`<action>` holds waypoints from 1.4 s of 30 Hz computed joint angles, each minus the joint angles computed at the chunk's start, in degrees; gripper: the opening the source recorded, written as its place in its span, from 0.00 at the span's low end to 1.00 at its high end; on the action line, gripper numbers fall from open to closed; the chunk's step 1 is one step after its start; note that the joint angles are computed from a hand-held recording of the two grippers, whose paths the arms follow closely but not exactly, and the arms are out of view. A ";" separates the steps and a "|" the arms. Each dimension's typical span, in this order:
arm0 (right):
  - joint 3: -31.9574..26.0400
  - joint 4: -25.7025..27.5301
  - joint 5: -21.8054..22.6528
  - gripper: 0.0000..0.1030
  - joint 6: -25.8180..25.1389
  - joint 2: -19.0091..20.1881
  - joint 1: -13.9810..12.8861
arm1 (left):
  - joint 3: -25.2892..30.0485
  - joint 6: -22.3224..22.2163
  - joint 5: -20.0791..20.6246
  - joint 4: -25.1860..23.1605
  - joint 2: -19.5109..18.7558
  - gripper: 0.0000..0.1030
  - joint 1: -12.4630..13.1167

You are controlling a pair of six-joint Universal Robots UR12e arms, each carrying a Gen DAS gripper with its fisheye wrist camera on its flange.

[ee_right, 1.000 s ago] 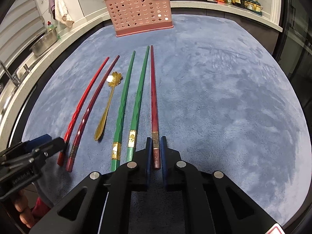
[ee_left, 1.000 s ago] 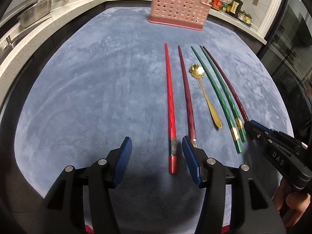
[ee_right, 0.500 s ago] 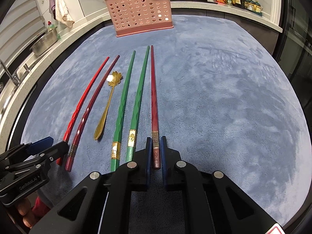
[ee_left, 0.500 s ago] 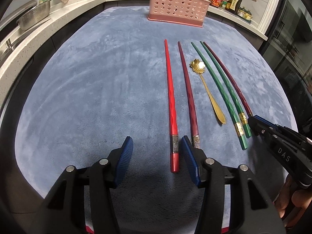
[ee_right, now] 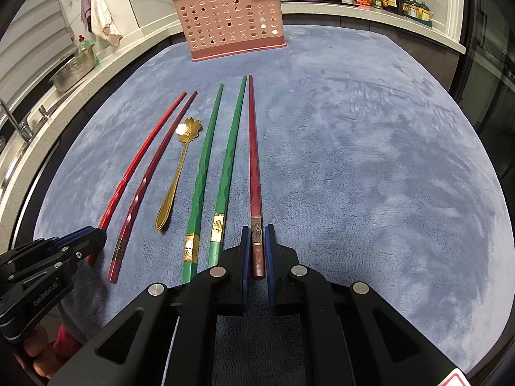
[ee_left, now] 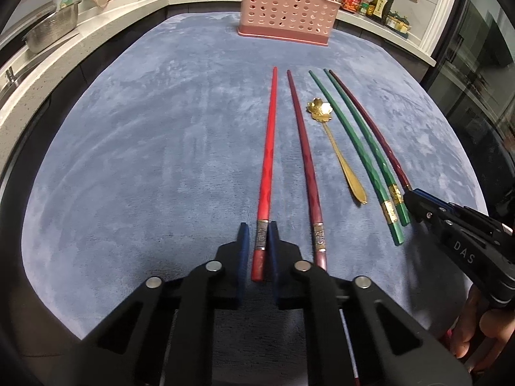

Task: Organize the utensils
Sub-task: 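Grasp a red chopstick with the left tool while the right grasps a dark red one, then lift both chopsticks and carry them over the pink basket with both tools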

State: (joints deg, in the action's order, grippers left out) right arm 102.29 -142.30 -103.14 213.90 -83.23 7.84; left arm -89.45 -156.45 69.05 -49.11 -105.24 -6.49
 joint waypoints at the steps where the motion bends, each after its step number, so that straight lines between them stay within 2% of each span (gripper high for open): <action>1: 0.02 -0.04 0.02 0.08 0.06 -0.01 0.00 | -0.02 0.09 -0.08 0.05 0.02 0.08 -0.01; 13: 0.54 -0.88 -0.17 0.07 0.85 -1.24 -0.37 | 0.19 -0.34 -1.49 1.77 0.52 0.07 0.25; 23: -0.15 -3.79 -1.55 0.07 1.31 -2.72 -0.58 | 2.74 -3.67 -4.26 3.66 0.62 0.07 0.82; 32: -3.10 -6.94 -4.33 0.07 -0.95 -3.33 -1.44 | 8.11 -6.55 -6.42 6.52 -0.54 0.07 0.75; 42: -7.93 -9.75 -5.59 0.07 -3.95 -2.39 -3.52 | 17.42 -10.10 -6.26 8.75 -4.66 0.07 -0.53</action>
State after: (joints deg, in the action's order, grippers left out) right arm 94.37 -152.05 -108.74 209.95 -85.63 4.32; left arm -72.03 -166.55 62.79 -40.36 -109.90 -7.02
